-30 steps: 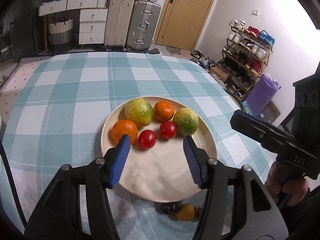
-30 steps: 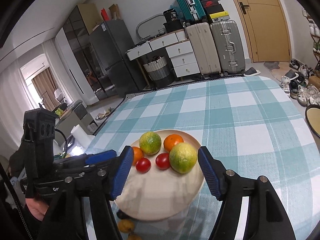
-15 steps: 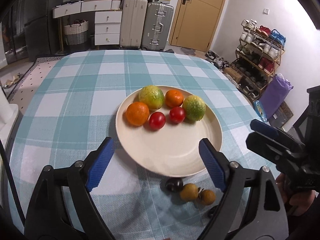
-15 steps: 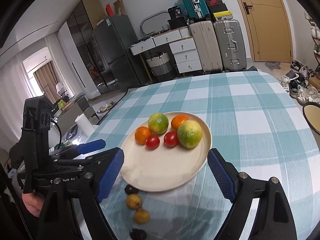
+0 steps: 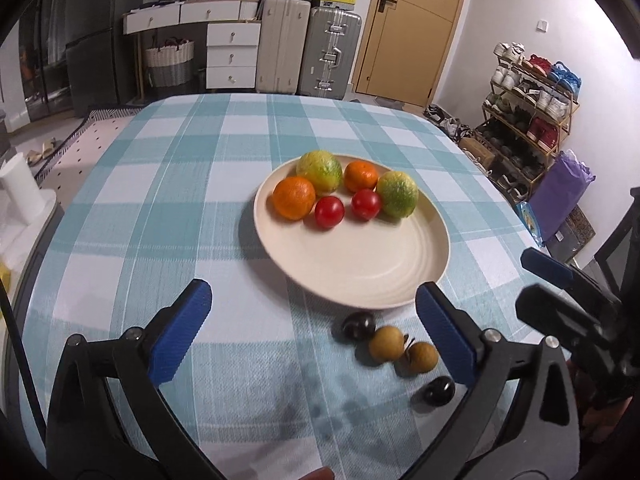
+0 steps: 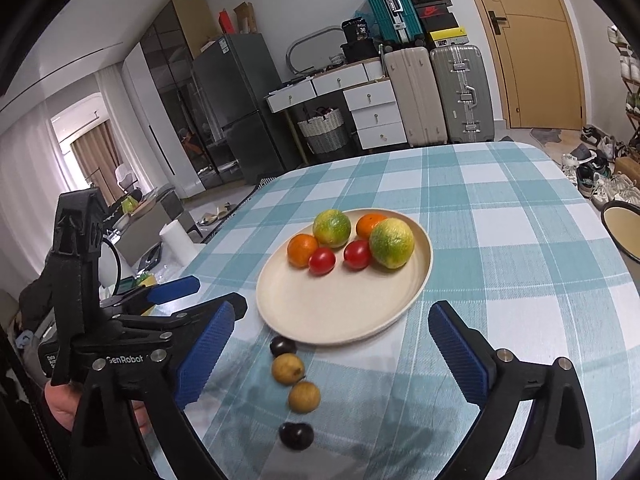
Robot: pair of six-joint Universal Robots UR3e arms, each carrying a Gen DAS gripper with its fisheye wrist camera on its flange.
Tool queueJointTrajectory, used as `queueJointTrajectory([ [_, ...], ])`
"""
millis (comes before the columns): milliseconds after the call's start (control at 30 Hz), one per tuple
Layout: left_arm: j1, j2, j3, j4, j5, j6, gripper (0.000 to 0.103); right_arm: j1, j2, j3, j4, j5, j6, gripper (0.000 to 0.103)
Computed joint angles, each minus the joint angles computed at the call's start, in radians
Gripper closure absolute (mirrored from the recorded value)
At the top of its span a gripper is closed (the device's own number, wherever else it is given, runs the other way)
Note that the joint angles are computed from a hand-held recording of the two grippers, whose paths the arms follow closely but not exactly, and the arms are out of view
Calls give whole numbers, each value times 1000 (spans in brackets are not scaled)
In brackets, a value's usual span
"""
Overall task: Organize fruits
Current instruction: 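Withdraw both tools from the plate toward the dark plums, then grasp a dark purple plum with the left tool while the right tool grasps another plum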
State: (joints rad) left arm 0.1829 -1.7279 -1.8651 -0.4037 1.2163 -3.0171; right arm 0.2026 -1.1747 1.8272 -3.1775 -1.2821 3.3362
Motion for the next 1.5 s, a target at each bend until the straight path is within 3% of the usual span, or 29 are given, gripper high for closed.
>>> queueJointTrajectory([
  [300, 5, 53, -130, 80, 83, -16, 1, 37, -43, 112, -27, -23, -4, 2],
  [833, 61, 118, -235, 63, 49, -12, 1, 85, -44, 220, -74, -37, -8, 3],
  [900, 67, 120, -238, 54, 43, -11, 1, 94, -31, 212, -75, -42, -18, 12],
  [1100, 73, 117, -233, 32, 39, -12, 1, 97, 0, 178, -25, -23, -24, 25],
  [1133, 75, 114, -230, 28, 35, -12, 1, 100, 3, 175, -20, -22, -24, 32],
  [1233, 65, 98, -216, 28, 45, -11, 1, 100, 12, 162, 0, -8, -31, 42],
  [1367, 46, 81, -205, 45, 59, -5, 1, 119, 30, 134, 34, -41, -43, 70],
  [1500, 34, 59, -180, 35, 54, -4, 1, 118, 47, 130, 26, -14, -52, 77],
])
